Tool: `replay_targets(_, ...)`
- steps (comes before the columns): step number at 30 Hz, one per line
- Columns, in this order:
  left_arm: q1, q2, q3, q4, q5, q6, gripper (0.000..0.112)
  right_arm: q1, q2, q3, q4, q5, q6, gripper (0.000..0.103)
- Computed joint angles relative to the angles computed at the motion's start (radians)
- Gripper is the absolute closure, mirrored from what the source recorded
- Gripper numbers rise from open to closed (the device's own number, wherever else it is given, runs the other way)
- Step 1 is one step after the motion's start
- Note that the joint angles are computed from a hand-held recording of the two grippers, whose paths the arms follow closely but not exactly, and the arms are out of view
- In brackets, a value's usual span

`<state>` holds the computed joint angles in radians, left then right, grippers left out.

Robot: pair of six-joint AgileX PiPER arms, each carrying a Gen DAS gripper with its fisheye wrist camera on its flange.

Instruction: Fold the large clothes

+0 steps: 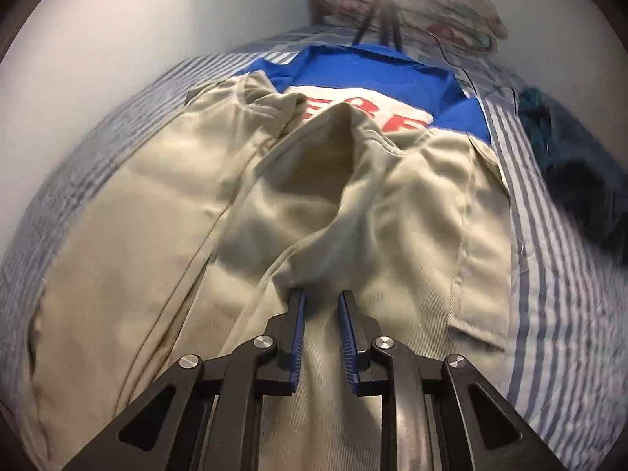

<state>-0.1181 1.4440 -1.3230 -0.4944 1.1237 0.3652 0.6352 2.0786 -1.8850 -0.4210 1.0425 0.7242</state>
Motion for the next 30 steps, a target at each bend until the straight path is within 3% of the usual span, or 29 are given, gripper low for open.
replay_targets(3,0.0,0.0,0.005,0.004,0.019,0.021,0.07,-0.04,-0.105,0.097,0.138,-0.067,-0.024,0.084)
replay_targets(9,0.022,0.054,-0.012,-0.016,0.066,0.071,0.07,0.126,-0.426,0.444,0.021,-0.087,0.174,0.078)
replay_targets(15,0.009,0.072,0.05,-0.06,0.034,0.122,0.07,0.298,-0.509,0.643,0.001,-0.112,0.412,0.077)
replay_targets(17,-0.024,0.07,0.098,-0.02,-0.004,0.113,0.07,0.34,-0.51,0.701,-0.027,-0.138,0.501,0.077)
replay_targets(19,-0.079,0.057,0.163,0.06,-0.052,0.11,0.07,0.413,-0.49,0.704,-0.125,-0.094,0.582,0.077)
replay_targets(22,-0.127,-0.008,0.264,0.113,-0.159,0.132,0.07,0.434,-0.491,0.661,-0.081,-0.039,0.539,0.076)
replay_targets(24,-0.112,-0.003,0.237,0.11,-0.115,0.134,0.07,0.47,-0.541,0.673,-0.094,-0.013,0.574,0.068)
replay_targets(26,-0.048,-0.005,0.207,0.062,-0.051,0.135,0.069,0.544,-0.599,0.702,-0.16,0.034,0.664,0.043)
replay_targets(27,-0.015,-0.008,0.199,0.036,-0.03,0.146,0.066,0.586,-0.642,0.732,-0.194,0.05,0.719,0.039)
replay_targets(29,0.046,-0.012,0.178,-0.004,0.01,0.137,0.039,0.646,-0.711,0.779,-0.208,0.067,0.785,0.032)
replay_targets(30,0.092,0.001,0.168,-0.05,0.033,0.146,0.039,0.654,-0.747,0.803,-0.179,0.062,0.797,0.032)
